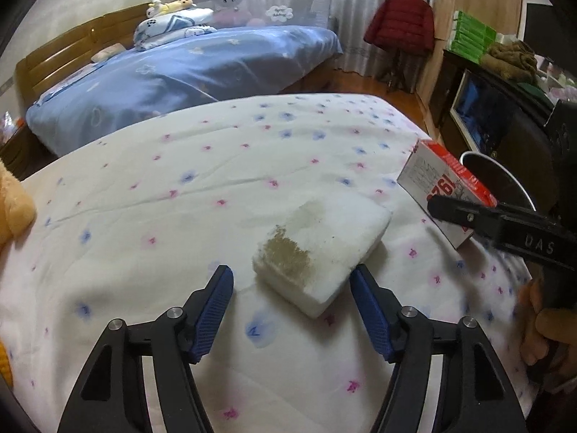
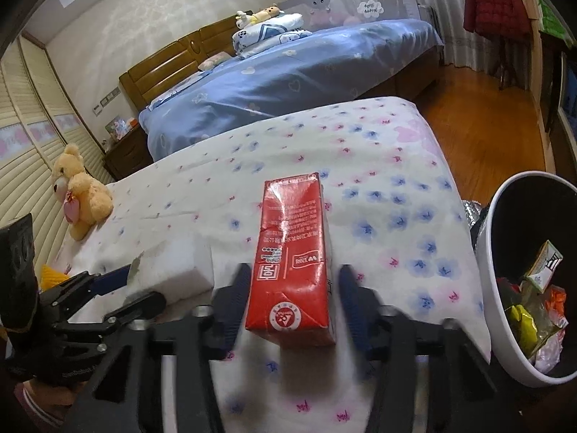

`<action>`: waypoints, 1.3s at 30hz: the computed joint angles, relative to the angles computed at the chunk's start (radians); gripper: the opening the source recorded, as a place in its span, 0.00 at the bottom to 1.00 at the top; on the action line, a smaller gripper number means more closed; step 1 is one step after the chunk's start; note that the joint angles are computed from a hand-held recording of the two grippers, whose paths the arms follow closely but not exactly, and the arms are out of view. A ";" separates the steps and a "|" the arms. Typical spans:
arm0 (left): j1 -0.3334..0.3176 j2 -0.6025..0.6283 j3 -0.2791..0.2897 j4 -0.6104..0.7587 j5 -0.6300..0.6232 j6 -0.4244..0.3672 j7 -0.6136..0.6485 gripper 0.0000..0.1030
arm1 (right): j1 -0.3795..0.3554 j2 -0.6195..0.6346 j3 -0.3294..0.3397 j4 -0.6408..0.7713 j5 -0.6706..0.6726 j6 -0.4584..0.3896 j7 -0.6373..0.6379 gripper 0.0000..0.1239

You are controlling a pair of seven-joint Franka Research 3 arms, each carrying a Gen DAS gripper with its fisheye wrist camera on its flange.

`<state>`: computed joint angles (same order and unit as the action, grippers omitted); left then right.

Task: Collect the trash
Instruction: 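Grasp the white sponge with the left tool while the right tool grasps the red carton, then carry the white sponge and red carton over the bin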

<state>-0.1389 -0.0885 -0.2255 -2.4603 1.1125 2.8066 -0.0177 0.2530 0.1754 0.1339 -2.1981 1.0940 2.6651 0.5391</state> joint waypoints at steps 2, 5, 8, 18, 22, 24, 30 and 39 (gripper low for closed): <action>0.002 0.002 0.001 0.000 0.015 0.021 -0.008 0.46 | -0.010 -0.007 -0.002 -0.004 0.023 -0.022 -0.010 0.25; -0.015 -0.008 -0.019 0.004 0.011 -0.042 -0.033 0.44 | -0.017 -0.030 -0.007 -0.026 0.056 -0.035 -0.041 0.25; -0.033 -0.014 -0.030 0.009 -0.015 -0.074 -0.061 0.43 | -0.020 -0.060 -0.019 -0.053 0.082 -0.049 -0.071 0.25; -0.084 -0.005 -0.060 0.038 -0.013 -0.072 -0.168 0.43 | -0.029 -0.149 -0.069 -0.129 0.113 -0.055 -0.123 0.25; -0.106 0.017 -0.064 0.067 -0.002 -0.084 -0.189 0.43 | -0.034 -0.172 -0.085 -0.148 0.114 -0.054 -0.137 0.25; -0.115 0.029 -0.062 0.080 0.001 -0.089 -0.190 0.43 | -0.039 -0.181 -0.094 -0.156 0.116 -0.054 -0.143 0.25; -0.150 0.054 -0.062 0.121 -0.009 -0.127 -0.175 0.43 | -0.059 -0.204 -0.118 -0.176 0.135 -0.062 -0.162 0.25; -0.193 0.093 -0.060 0.185 -0.020 -0.155 -0.134 0.43 | -0.086 -0.232 -0.143 -0.197 0.155 -0.070 -0.178 0.25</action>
<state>-0.3321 0.0041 -0.2857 -2.2751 1.0922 2.6512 -0.1516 0.1672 -0.0564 -0.0088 -2.3947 1.2487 2.5952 0.3613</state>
